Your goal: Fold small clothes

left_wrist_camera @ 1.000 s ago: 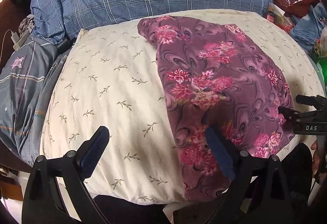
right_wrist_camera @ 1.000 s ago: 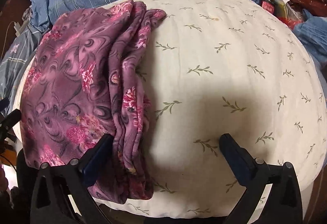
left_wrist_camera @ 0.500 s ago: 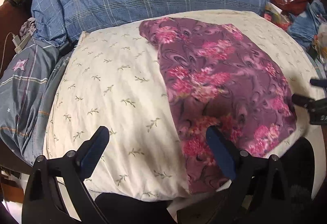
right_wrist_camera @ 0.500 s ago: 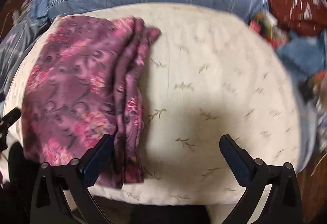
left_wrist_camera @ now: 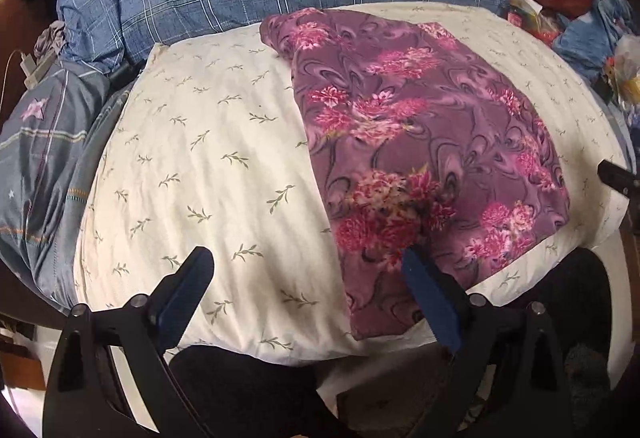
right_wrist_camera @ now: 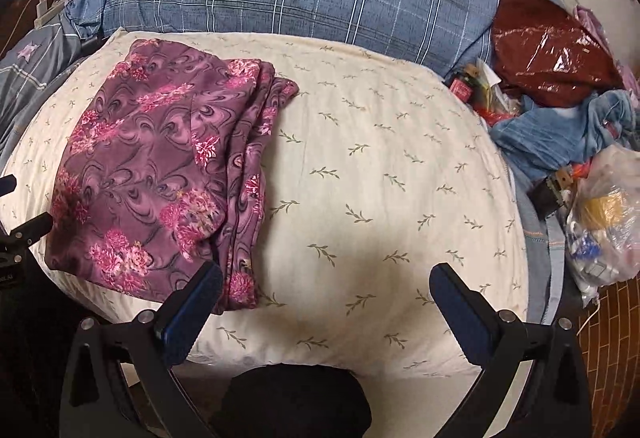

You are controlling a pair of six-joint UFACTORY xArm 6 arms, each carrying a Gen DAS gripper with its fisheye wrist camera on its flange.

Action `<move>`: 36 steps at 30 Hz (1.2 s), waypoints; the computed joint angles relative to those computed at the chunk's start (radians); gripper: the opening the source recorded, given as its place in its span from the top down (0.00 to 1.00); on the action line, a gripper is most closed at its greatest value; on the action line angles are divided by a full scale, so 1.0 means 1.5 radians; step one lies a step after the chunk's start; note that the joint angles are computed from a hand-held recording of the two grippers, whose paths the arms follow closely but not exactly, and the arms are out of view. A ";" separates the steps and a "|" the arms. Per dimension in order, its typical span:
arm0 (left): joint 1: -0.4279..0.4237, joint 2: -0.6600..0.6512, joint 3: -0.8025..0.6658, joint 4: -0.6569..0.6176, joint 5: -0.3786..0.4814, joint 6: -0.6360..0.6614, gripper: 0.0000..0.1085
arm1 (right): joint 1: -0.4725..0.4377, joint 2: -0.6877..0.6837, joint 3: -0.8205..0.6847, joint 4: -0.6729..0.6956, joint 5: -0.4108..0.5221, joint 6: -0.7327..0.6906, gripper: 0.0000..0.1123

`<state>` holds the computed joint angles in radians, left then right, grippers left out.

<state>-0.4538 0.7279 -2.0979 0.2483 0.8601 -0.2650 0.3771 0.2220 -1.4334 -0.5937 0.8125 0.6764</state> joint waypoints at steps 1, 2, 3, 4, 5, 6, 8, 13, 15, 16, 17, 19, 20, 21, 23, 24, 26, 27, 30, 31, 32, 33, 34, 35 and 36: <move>0.001 -0.001 0.000 -0.010 0.001 0.002 0.08 | 0.000 0.004 -0.006 -0.004 0.001 -0.002 0.09; 0.001 -0.002 0.001 -0.013 -0.001 0.003 0.08 | 0.001 0.003 -0.006 -0.010 0.001 -0.002 0.09; 0.000 -0.006 0.006 -0.006 -0.004 -0.003 0.08 | 0.003 0.004 -0.006 -0.014 0.001 -0.001 0.09; -0.001 -0.008 0.009 -0.001 -0.007 -0.005 0.08 | 0.004 0.003 -0.005 -0.018 0.002 0.000 0.09; -0.001 -0.008 0.008 -0.001 -0.006 -0.003 0.08 | 0.005 0.003 -0.005 -0.019 0.002 -0.001 0.09; -0.002 -0.006 0.005 -0.001 -0.002 0.001 0.08 | 0.005 0.003 -0.006 -0.017 0.001 -0.003 0.09; -0.004 -0.004 0.002 0.000 0.001 0.002 0.08 | 0.005 0.005 -0.006 -0.016 0.001 -0.004 0.09; -0.012 -0.009 0.008 -0.005 -0.003 0.009 0.08 | 0.005 0.005 -0.004 -0.012 0.002 -0.002 0.09; -0.014 -0.012 0.012 -0.009 -0.006 0.011 0.08 | 0.004 0.005 -0.004 -0.008 0.003 -0.001 0.09; -0.015 -0.013 0.013 -0.014 -0.007 0.013 0.08 | 0.003 0.006 -0.004 -0.006 0.002 -0.001 0.09; -0.015 -0.014 0.013 -0.016 -0.007 0.015 0.08 | 0.003 0.007 -0.004 -0.003 0.002 -0.001 0.09; -0.017 -0.013 0.013 -0.019 -0.006 0.020 0.08 | 0.002 0.009 -0.004 0.001 0.003 -0.002 0.09; -0.018 -0.013 0.014 -0.019 -0.006 0.021 0.08 | 0.002 0.010 -0.005 0.003 0.004 -0.002 0.09; -0.019 -0.013 0.014 -0.019 -0.006 0.024 0.08 | 0.002 0.010 -0.005 0.004 0.004 -0.002 0.09; -0.021 -0.012 0.013 -0.020 -0.003 0.026 0.08 | 0.001 0.011 -0.005 0.006 0.003 -0.002 0.09; -0.023 -0.012 0.012 -0.021 -0.002 0.030 0.08 | 0.001 0.013 -0.006 0.009 0.003 -0.004 0.09; -0.024 -0.013 0.014 -0.022 -0.004 0.032 0.08 | 0.001 0.013 -0.006 0.010 0.002 -0.002 0.09; -0.025 -0.013 0.014 -0.022 -0.004 0.033 0.08 | 0.000 0.013 -0.005 0.011 0.002 -0.002 0.09; -0.027 -0.014 0.017 -0.017 -0.006 0.034 0.08 | -0.003 0.012 -0.003 0.016 0.000 -0.003 0.09; -0.027 -0.014 0.017 -0.015 -0.006 0.033 0.08 | -0.005 0.012 -0.003 0.017 -0.001 -0.004 0.09; -0.028 -0.014 0.017 -0.014 -0.005 0.032 0.08 | -0.006 0.013 -0.003 0.018 -0.001 -0.006 0.09; -0.029 -0.014 0.017 -0.013 -0.005 0.030 0.08 | -0.007 0.013 -0.003 0.020 -0.001 -0.008 0.09; -0.030 -0.014 0.018 -0.009 -0.006 0.027 0.08 | -0.008 0.013 -0.003 0.023 0.000 -0.011 0.09; -0.031 -0.016 0.021 -0.006 -0.008 0.024 0.08 | -0.008 0.013 -0.003 0.024 0.000 -0.013 0.09; -0.032 -0.018 0.025 -0.001 -0.012 0.021 0.08 | -0.008 0.012 -0.002 0.024 -0.001 -0.014 0.09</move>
